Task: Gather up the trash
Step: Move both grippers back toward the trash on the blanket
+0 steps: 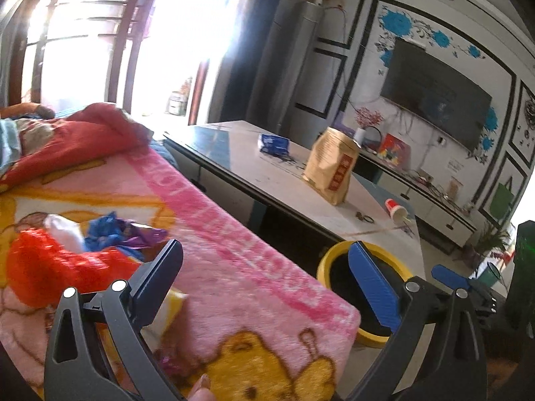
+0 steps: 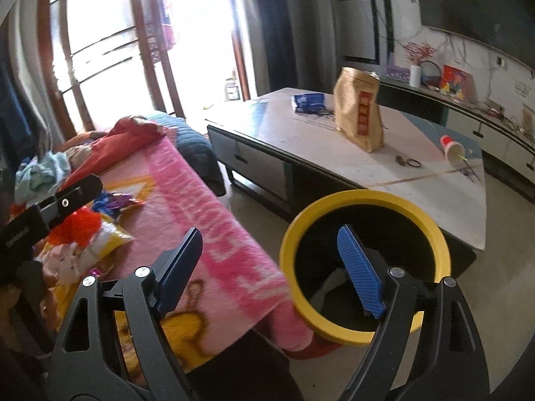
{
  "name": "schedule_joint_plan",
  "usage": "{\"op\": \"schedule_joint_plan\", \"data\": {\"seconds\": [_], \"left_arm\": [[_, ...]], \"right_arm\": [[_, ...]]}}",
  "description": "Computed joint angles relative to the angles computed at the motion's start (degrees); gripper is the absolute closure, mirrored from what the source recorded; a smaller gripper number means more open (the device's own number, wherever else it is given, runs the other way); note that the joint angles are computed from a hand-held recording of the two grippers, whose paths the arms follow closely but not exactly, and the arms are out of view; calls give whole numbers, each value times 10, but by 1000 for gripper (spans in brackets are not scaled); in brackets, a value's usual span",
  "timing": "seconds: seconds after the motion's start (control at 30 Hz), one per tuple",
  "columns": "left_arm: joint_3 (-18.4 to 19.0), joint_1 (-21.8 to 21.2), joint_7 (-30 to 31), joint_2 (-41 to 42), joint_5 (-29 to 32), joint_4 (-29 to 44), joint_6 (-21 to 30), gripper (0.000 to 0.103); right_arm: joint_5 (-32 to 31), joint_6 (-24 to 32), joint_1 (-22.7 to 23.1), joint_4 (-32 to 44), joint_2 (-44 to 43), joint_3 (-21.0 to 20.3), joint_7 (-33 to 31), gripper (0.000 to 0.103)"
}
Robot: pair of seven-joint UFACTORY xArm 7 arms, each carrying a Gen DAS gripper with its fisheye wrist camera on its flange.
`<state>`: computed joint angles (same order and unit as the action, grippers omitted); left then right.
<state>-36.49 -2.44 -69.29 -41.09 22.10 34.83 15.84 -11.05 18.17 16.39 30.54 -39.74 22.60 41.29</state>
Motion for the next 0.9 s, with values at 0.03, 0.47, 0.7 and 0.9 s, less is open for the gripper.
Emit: {"op": "schedule_joint_plan", "data": {"seconds": [0.03,0.47,0.7,0.9], "left_arm": [[5,-5,0,-9,-2,-6,5,7],[74,-43,23,-137,-37,-79,78,7],[101,-46,40,-199,-55,-113,121,7],[120,-46,50,-248,-67,-141,156,7]], "right_arm": [[-1,-2,1,3,3,2,0,28],[-21,-26,21,61,75,51,20,28],[-38,-38,37,98,129,66,32,28],[-69,-41,43,133,178,83,53,28]]}}
